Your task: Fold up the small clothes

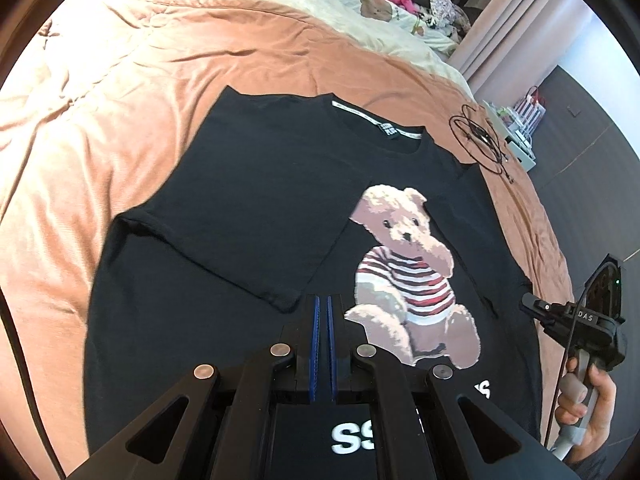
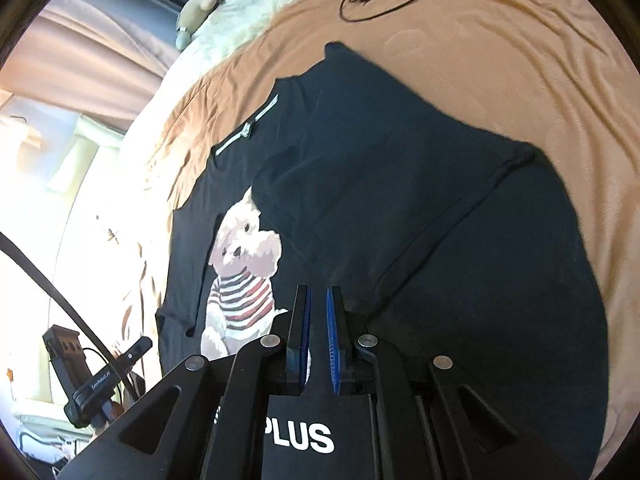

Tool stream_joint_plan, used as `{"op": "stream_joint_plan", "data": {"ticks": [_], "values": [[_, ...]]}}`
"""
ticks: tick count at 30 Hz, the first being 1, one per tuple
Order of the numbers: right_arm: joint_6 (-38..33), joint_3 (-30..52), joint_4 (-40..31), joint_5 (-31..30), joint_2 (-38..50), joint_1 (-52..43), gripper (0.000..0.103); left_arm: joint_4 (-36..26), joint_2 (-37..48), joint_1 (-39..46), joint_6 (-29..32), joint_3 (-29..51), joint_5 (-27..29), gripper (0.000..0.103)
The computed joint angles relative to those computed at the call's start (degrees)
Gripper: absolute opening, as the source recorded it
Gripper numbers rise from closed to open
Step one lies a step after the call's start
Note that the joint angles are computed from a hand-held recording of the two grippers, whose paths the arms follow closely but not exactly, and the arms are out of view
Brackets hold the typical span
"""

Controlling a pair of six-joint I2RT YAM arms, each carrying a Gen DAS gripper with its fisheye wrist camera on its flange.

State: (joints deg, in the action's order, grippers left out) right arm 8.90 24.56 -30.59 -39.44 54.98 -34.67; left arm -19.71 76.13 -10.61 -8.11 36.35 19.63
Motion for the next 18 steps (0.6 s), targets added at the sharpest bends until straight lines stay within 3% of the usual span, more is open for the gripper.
{"op": "stream_joint_plan", "data": {"ticks": [4, 7, 13, 18], "values": [[4.47, -3.34, 12.34, 3.21, 7.76, 3.79, 0.005, -0.94, -0.41, 3.16, 2.63, -0.44, 0.75, 0.003], [4.96, -4.37, 16.99, 5.11, 11.07, 5.85, 0.005, -2.25, -1.62, 5.6, 4.71, -0.97, 1.41, 0.003], [2.24, 0.82, 12.76, 9.06, 7.51, 6.72, 0.005, -5.22, -3.85, 10.3, 8.79, -1.52, 2.32, 0.006], [0.3, 9.34, 11.5, 19.37, 14.18, 10.69, 0.005, -4.95, -2.62, 14.05, 11.46, -1.23, 1.5, 0.015]]}}
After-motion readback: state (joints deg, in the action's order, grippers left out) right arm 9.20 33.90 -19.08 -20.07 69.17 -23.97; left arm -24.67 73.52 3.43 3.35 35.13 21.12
